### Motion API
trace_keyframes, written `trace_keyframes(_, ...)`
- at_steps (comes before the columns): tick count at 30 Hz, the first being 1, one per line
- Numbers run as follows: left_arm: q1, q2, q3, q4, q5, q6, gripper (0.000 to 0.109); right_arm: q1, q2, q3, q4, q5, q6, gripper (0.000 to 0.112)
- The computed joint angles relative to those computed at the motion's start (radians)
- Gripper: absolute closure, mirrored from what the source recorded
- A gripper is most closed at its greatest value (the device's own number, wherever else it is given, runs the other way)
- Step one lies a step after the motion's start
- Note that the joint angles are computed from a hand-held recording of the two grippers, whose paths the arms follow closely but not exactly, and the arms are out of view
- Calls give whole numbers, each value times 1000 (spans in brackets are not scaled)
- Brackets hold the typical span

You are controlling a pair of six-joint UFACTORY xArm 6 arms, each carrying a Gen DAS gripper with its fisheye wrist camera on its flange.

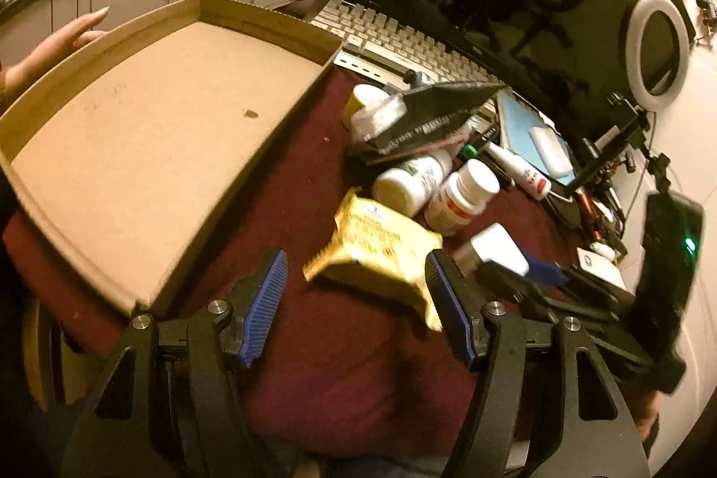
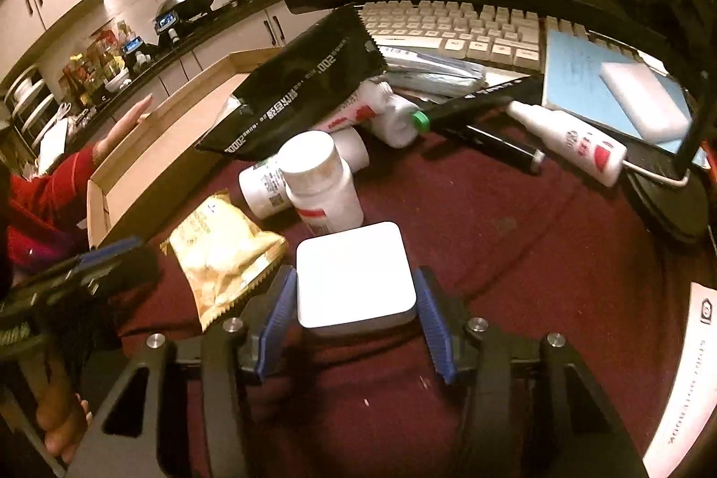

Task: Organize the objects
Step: 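Move left gripper to yellow cracker packet while right gripper holds white square box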

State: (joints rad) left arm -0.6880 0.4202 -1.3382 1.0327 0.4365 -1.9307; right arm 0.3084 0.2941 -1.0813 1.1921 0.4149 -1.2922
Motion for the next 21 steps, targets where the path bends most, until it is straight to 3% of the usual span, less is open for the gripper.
trace_keyframes(5, 40, 42, -33, -35, -96, 63, 44, -4, -16, 21, -12, -13, 11, 59)
trace_keyframes(8, 37, 78, -61, -134, -131, 184, 44, -8, -20, 28, -11, -19, 14, 59)
trace_keyframes(12, 23, 81, -49, -180, -239, 256, 44, -15, -29, 39, -13, -37, 30, 59)
trace_keyframes(14, 2, 74, -59, -174, -202, 288, 44, -21, -38, 45, 2, -37, 19, 59)
trace_keyframes(18, -33, 59, -105, -66, -6, 279, 44, -29, -46, 48, 10, -35, 14, 58)
trace_keyframes(21, 10, 69, -104, -33, -61, 245, 44, -27, -46, 46, 15, -38, 10, 58)
